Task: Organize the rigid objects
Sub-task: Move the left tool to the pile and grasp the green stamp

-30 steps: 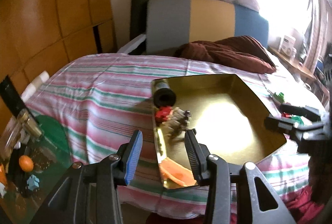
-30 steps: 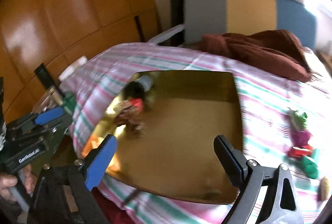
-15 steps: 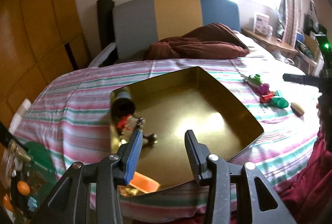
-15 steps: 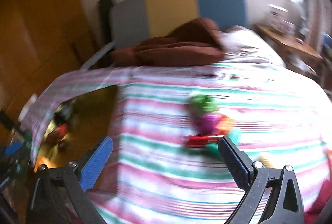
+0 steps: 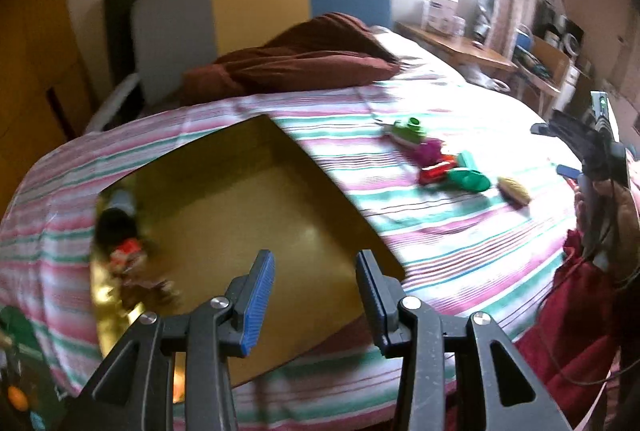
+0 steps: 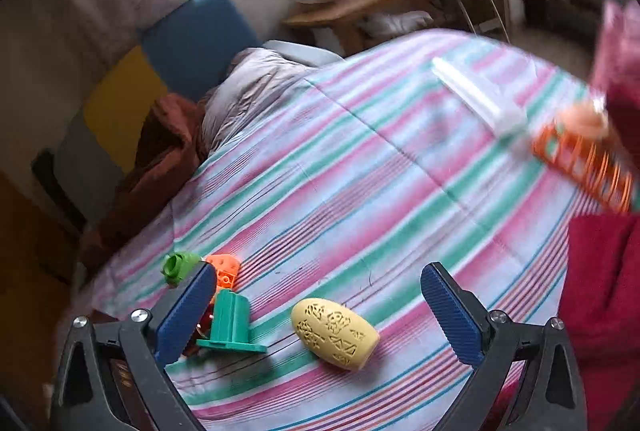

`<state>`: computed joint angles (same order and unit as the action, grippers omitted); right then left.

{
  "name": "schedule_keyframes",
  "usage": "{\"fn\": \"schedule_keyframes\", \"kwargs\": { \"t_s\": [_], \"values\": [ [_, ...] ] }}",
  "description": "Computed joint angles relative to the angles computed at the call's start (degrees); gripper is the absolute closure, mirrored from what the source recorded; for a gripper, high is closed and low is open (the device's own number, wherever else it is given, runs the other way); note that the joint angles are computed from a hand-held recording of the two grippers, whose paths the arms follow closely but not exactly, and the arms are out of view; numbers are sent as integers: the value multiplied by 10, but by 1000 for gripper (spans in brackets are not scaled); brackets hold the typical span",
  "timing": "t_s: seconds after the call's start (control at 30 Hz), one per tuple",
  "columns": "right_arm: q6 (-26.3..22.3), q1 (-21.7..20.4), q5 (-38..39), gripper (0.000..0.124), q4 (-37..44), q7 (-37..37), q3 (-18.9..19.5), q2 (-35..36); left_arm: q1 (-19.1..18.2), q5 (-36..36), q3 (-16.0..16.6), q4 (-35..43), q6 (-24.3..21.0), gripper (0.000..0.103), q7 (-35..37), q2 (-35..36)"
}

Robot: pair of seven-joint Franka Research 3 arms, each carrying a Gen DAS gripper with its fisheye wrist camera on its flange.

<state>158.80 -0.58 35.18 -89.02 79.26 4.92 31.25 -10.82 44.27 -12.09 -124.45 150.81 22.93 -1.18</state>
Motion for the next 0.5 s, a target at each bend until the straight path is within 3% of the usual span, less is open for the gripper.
{"fn": "schedule_keyframes", "kwargs": {
  "t_s": [0.13,0.5],
  "values": [
    [-16,-4,10,21,0,5,5,1,-8,-53,0,64,25,61,71,60],
    [-47,-11,25,21,7,-7,8,4,-34,-236,-20,279,10,61,311,242]
  ]
}}
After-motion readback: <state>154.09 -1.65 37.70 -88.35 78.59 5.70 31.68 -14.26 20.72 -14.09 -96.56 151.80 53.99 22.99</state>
